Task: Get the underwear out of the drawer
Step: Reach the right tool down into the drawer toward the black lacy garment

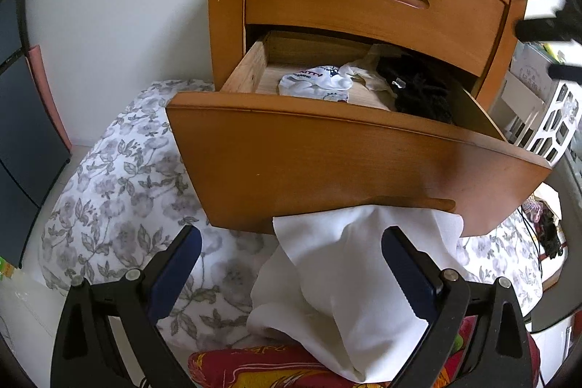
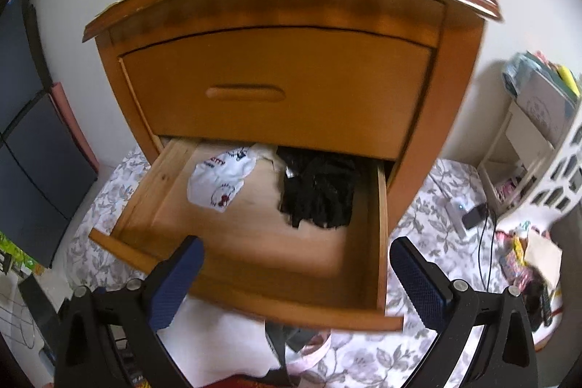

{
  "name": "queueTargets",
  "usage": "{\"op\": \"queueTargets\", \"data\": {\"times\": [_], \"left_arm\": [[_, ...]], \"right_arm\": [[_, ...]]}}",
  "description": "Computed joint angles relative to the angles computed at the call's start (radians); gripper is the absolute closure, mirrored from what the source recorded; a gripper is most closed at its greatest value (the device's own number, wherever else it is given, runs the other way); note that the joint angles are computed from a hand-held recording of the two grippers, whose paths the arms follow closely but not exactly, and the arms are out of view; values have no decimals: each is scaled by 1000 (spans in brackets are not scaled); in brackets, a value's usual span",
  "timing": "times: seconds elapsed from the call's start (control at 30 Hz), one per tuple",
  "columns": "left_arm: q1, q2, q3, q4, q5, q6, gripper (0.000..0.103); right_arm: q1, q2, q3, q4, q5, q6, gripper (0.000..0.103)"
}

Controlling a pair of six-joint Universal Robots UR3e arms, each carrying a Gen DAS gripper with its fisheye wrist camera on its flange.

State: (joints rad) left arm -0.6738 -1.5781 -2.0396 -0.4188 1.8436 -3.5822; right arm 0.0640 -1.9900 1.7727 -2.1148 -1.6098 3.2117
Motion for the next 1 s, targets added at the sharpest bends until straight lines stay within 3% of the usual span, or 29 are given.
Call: {"op": "queueTargets", "data": {"times": [0.2,0.5,1.0], "left_arm": [[-1,-1,-3,11,-4,20,4],[11,-4,-9,22,-38,37,4],[52,9,-36,41,-112,60,4]], "right_arm": [[-1,186,-142,1,-13,-28,1],[-35,453,-284,105,17,-51,16],[-5,746,-494,190,-66,-64,21]]}}
